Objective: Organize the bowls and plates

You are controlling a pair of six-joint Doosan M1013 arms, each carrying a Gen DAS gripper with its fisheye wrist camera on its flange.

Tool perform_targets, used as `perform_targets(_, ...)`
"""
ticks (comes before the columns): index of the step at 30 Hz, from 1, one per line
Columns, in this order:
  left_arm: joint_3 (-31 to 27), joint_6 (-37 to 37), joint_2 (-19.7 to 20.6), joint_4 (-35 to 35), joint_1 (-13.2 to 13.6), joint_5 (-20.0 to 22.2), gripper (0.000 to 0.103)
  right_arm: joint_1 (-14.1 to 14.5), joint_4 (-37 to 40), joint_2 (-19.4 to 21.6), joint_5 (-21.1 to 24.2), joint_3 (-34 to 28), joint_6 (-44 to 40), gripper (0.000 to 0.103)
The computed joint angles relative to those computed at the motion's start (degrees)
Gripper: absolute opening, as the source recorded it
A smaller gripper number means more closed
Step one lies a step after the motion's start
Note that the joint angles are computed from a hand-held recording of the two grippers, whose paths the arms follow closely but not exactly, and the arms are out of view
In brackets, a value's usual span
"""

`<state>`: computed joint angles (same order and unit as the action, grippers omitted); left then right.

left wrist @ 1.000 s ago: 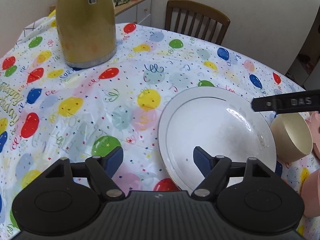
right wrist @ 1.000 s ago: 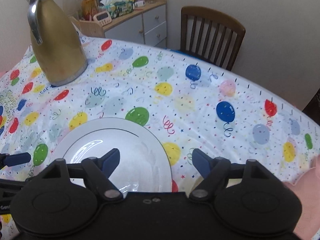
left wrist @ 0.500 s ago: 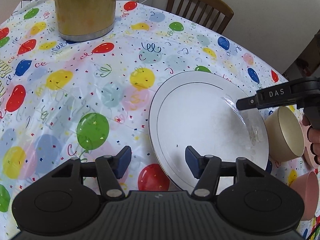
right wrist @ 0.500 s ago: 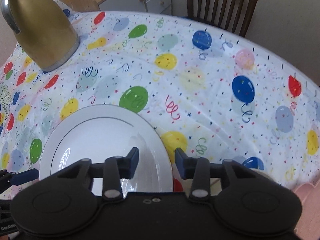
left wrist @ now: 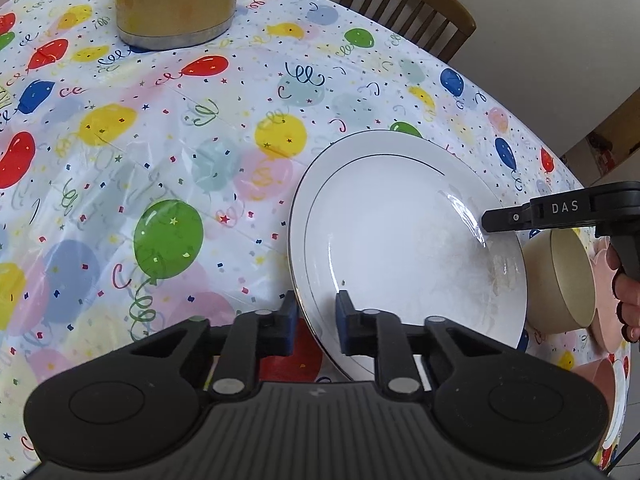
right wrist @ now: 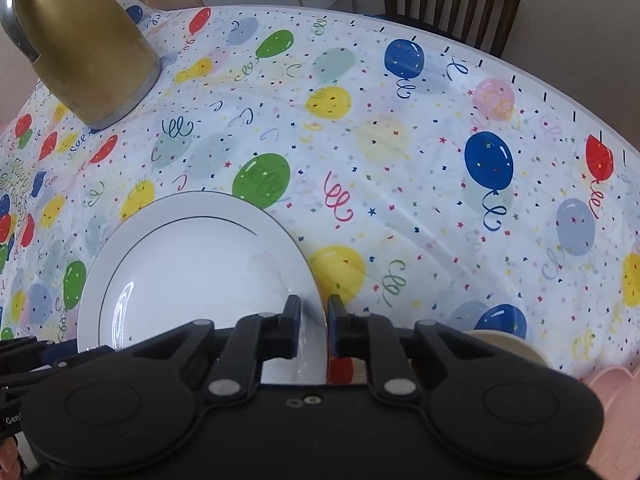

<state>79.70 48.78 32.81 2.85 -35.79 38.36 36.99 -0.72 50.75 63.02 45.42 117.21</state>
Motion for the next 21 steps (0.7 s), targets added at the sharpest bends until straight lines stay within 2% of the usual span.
perform_targets(11,0.8,0.2,-0.5,0.3,0.2,-0.3,0.014,0.8,-1.9,-1.1,-2.0,1.9,1.1,0.01)
perform_targets(21,5.3,2.0,-3.9,-1.8,0.6,-2.3,0.014,2.8,-2.5,-3.9,-3.3,5.7,4.2,0.008)
